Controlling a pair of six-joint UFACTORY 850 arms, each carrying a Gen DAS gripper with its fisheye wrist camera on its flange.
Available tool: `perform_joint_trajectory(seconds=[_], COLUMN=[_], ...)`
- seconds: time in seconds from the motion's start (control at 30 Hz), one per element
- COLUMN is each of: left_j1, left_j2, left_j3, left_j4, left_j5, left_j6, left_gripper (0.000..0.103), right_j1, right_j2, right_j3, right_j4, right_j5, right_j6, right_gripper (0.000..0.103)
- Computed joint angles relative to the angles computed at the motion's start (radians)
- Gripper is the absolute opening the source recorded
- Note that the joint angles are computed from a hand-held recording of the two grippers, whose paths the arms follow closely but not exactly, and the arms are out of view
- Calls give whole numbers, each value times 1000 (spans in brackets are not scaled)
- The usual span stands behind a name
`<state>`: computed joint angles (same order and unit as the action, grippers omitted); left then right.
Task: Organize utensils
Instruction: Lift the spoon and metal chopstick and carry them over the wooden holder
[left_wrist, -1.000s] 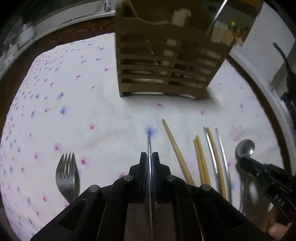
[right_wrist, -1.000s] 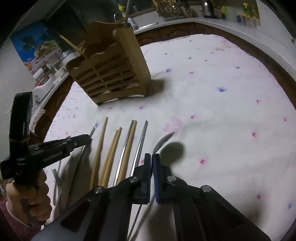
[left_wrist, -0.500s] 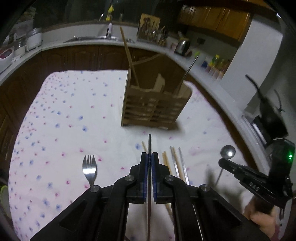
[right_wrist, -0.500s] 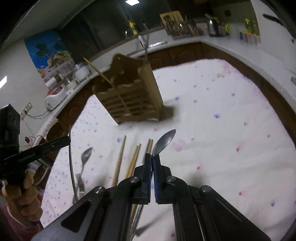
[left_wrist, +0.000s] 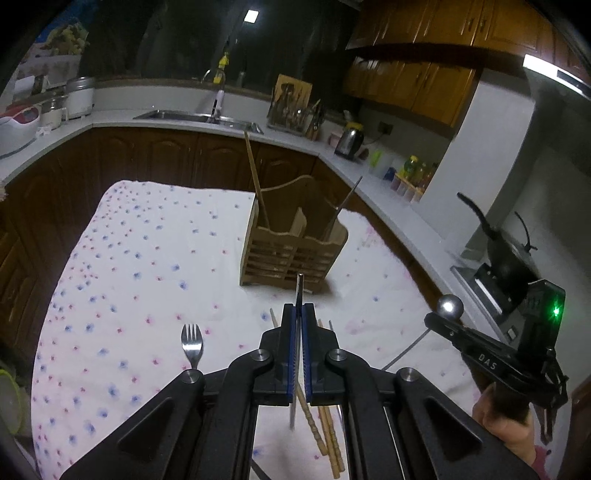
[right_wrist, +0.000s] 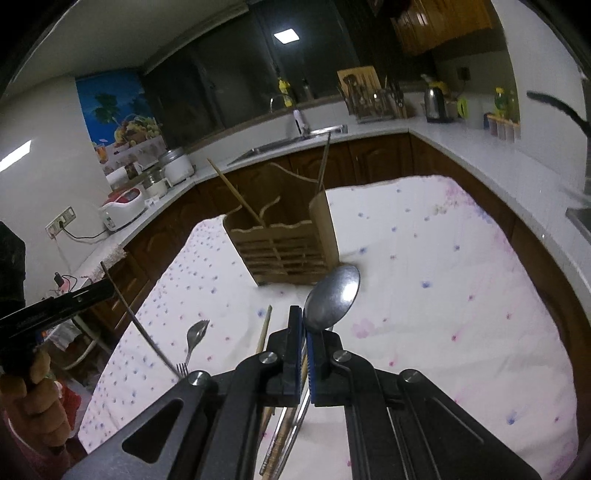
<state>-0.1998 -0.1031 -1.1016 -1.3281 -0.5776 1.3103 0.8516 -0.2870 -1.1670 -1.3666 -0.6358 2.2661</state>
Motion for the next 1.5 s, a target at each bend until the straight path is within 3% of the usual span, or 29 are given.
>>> perform_joint_trajectory(seconds=[0.27,0.5,0.6,0.7,0.73,1.0,1.1,1.17,1.3,1.5], left_j1=[15,8,-19,-75,-100,-224,-242,-259,-246,-187], left_j2=[15,-105,-192,-282,-314,-550,-616,-618,-626,-493], left_j3=[6,-91,-174,-261,-291,-539,-607,-599,-612,-473], left_j4=[-56,151,268,416,481,914,994,1059,1002,655], left_j5=[-4,34,16,15,27,27,-2,50,35,71], left_j6=[65,-184,-303,-431,-496,-886,-960,-984,-956,-682], left_gripper=[0,0,5,31,34,32,20,7,3,3], right_j1=[0,-4,-6,-11,-14,-35,-42,-47,-50,-41], right_j2=[11,30,37,42,45,80,85,89,95,101], right_j3=[-11,15,28,41,48,102,116,126,136,130], right_j4=[-16,-45,-60,-66,-70,-86,-100,-115,-135,-140], right_j5=[-32,-27,-27,-24,-21,-6,4,15,20,3], right_j6=[-13,27,47,58,68,115,141,162,194,188], right_gripper=[2,2,2,2,2,2,2,2,2,2])
